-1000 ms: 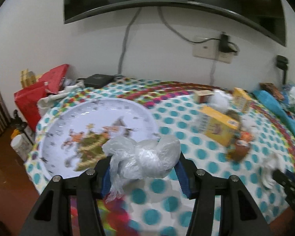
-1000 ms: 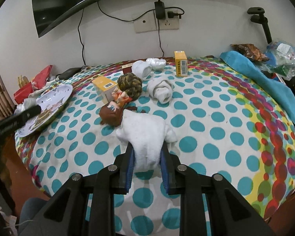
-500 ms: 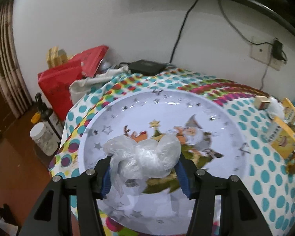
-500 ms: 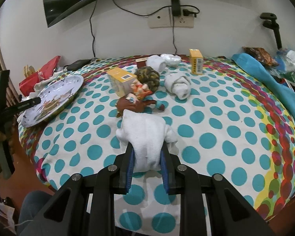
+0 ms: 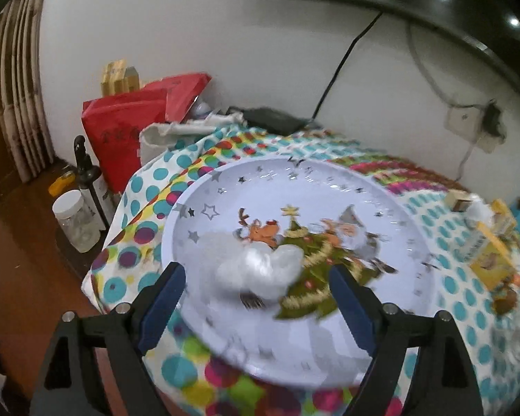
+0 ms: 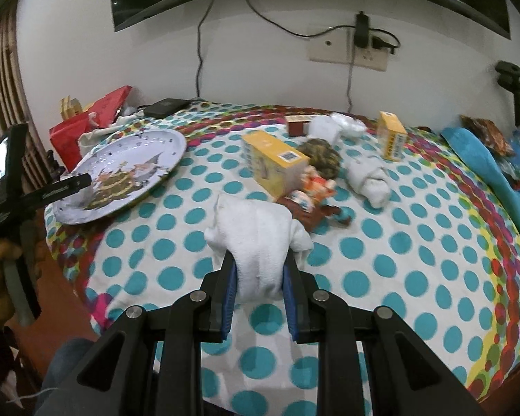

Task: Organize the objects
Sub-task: 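Open the left gripper to drop the plastic bag onto the plate, then carry the white towel to the plate and release it with the right gripper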

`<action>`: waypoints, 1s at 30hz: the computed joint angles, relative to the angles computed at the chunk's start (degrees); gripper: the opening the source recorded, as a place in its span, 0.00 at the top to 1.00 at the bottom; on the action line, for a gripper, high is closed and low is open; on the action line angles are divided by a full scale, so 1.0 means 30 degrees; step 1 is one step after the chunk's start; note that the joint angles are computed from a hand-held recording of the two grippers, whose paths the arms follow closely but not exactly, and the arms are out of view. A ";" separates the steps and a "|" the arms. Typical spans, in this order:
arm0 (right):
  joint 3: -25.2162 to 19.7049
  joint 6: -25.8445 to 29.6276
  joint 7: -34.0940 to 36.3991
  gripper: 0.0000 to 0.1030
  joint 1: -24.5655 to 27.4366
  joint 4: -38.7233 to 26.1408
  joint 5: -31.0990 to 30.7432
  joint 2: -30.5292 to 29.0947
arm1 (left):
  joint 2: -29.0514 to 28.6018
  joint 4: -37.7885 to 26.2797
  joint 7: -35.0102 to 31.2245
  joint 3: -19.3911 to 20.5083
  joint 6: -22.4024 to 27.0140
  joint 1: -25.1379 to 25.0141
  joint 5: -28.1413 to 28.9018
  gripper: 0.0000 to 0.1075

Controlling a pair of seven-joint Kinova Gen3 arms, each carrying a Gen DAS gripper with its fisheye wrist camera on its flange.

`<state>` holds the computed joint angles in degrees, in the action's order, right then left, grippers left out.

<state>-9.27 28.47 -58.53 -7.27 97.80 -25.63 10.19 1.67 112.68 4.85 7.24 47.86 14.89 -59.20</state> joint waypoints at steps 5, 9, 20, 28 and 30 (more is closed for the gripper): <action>-0.0063 0.0014 -0.0845 0.78 -0.0761 -0.0290 0.0603 0.0162 | -0.1599 0.0872 0.0357 0.0544 -0.0553 0.0163 0.0587 0.19; -0.0170 -0.0260 -0.1709 0.78 -0.1616 -0.0591 0.1509 0.0265 | -0.2268 0.1137 0.0032 0.1112 -0.0683 -0.0461 0.2230 0.19; -0.0544 0.0071 -0.4064 0.78 -0.4413 -0.3295 0.4497 0.1459 | -0.2052 0.0678 0.0161 0.2208 0.1679 -0.0839 0.2668 0.19; -0.0152 0.1895 -0.6347 0.78 -0.7006 -0.6752 0.7073 0.3936 | -0.1874 0.0709 0.0101 0.1711 0.1483 -0.0362 0.2347 0.19; -0.0198 0.2144 -0.6623 0.78 -0.7249 -0.7207 0.7265 0.4346 | -0.1863 0.0776 0.0056 0.1597 0.1192 -0.0422 0.2409 0.19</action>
